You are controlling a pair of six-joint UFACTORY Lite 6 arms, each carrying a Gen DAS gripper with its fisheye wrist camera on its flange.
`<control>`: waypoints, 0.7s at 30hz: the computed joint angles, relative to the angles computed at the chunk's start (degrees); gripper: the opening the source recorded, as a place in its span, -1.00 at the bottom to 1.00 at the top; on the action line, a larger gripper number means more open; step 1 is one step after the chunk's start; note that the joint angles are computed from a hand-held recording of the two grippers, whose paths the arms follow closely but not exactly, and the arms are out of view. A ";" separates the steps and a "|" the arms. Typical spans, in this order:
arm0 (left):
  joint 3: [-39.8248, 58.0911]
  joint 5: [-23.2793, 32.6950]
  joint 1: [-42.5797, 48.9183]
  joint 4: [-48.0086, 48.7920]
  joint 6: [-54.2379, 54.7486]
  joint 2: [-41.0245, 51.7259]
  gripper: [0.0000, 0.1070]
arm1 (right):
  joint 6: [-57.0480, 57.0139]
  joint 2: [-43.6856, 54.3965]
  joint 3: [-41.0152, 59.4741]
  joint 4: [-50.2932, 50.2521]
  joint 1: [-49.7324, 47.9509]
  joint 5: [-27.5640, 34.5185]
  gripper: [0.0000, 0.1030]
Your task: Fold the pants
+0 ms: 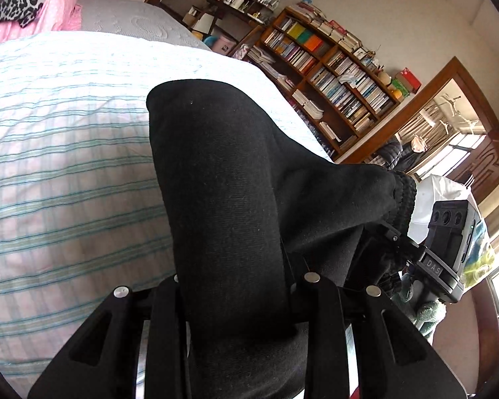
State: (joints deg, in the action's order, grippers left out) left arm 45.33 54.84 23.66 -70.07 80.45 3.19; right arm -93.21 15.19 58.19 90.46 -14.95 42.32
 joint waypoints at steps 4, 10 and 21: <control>2.80 -5.85 -7.76 -6.42 0.72 5.86 -0.46 | 3.36 10.70 12.36 -4.18 -1.91 -0.67 -0.26; 7.29 -10.78 -12.73 -10.62 -0.22 13.07 -0.45 | 11.73 25.38 29.65 -13.62 -2.13 -0.56 -0.26; 5.50 -23.38 -19.01 -17.34 6.70 13.03 0.06 | 9.90 27.60 26.80 -11.18 -3.06 -3.34 0.27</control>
